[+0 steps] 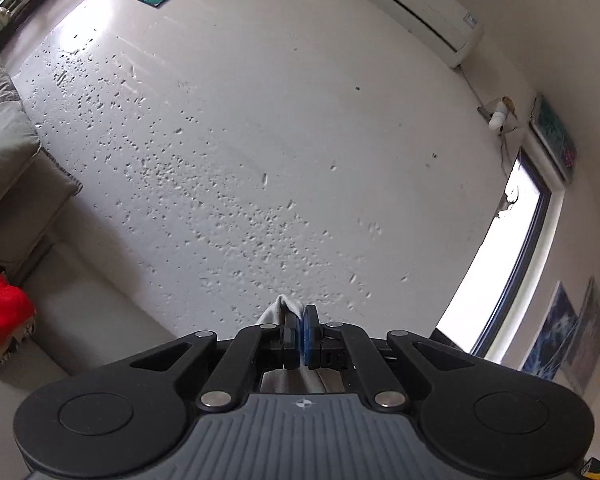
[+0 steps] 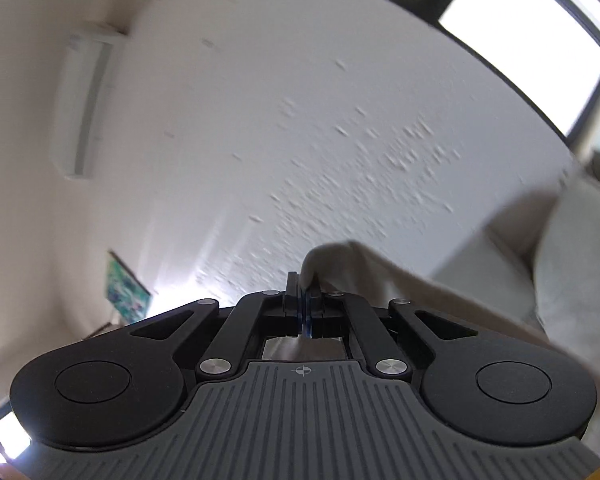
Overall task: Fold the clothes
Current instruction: 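Lift the T-shirt with both grippers and shake it open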
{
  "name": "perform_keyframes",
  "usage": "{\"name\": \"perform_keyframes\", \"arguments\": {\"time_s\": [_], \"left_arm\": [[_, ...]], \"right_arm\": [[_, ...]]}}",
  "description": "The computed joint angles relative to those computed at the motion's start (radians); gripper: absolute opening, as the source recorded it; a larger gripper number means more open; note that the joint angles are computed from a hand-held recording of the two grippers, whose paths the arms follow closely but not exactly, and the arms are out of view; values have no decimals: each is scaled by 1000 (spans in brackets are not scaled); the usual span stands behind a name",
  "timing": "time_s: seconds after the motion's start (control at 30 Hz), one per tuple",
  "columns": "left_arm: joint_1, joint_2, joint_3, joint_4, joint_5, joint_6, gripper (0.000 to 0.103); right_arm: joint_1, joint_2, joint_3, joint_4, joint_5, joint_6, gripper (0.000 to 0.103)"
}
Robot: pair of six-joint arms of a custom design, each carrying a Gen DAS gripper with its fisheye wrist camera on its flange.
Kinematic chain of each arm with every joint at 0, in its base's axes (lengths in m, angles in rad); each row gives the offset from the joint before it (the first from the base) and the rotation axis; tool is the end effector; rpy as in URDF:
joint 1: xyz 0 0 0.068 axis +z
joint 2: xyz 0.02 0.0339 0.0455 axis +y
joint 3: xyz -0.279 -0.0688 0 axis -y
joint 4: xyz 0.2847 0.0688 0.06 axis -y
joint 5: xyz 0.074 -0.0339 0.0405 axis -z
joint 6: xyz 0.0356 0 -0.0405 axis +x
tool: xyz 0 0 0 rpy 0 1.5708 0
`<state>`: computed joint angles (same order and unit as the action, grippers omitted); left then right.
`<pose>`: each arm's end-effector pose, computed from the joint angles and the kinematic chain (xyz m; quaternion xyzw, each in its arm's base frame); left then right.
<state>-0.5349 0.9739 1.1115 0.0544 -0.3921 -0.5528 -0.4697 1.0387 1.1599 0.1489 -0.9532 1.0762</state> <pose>0.2150 -0.1116 0.4631 -0.1559 0.6225 -0.2856 0.7118 0.2316 -0.0850 0.4732 0.1143 0.6401 0.4763 0.5920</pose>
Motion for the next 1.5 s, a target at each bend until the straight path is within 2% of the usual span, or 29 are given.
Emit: {"name": "perform_keyframes", "arguments": {"time_s": [0.1,0.17,0.23,0.27,0.33,0.47,0.53,0.63,0.7,0.8,0.83,0.87,1.0,1.17,1.3,1.43,1.5], "left_arm": [[-104,-67,-62,72,-150,140,0],[-79,-77,-69,19,-127,70,0],[-51,-85,-74,-33,-98,1,0],[-50,-99,-94,-20,-95,-8,0],[-55,-124,-125,11,-104,5,0],[75,-38,-56,-74,38,-65,0],[212,101,45,-165,209,-131,0],[330,377,246,-275,325,-145,0],[377,578,426,-369,366,-129,0],[399,722,615,-372,345,-92,0],[406,771,683,-374,339,-79,0],[407,776,703,-331,331,-46,0],[386,742,675,-184,301,61,0],[347,691,471,-43,249,88,0],[338,701,304,-6,215,23,0],[347,735,162,-60,236,-121,0],[351,762,103,-90,249,-183,0]], "right_arm": [[-40,-28,33,-75,-86,-50,1],[-62,-61,33,-101,-131,-72,1],[-70,-104,-6,-58,-139,-55,1],[-74,-121,-22,-36,-143,-46,1],[-2,-94,-25,-74,-70,-127,1],[244,141,90,-259,190,-307,1],[354,337,207,-343,339,-362,1],[465,642,454,-446,513,-364,1],[502,771,617,-477,591,-359,1],[515,837,807,-483,612,-362,1],[514,840,842,-477,613,-372,1],[510,830,854,-466,610,-388,1],[511,766,747,-405,599,-417,1],[508,756,507,-306,566,-407,1],[512,834,368,-264,549,-343,1],[512,873,186,-243,563,-329,1],[518,911,153,-265,573,-328,1]]}}
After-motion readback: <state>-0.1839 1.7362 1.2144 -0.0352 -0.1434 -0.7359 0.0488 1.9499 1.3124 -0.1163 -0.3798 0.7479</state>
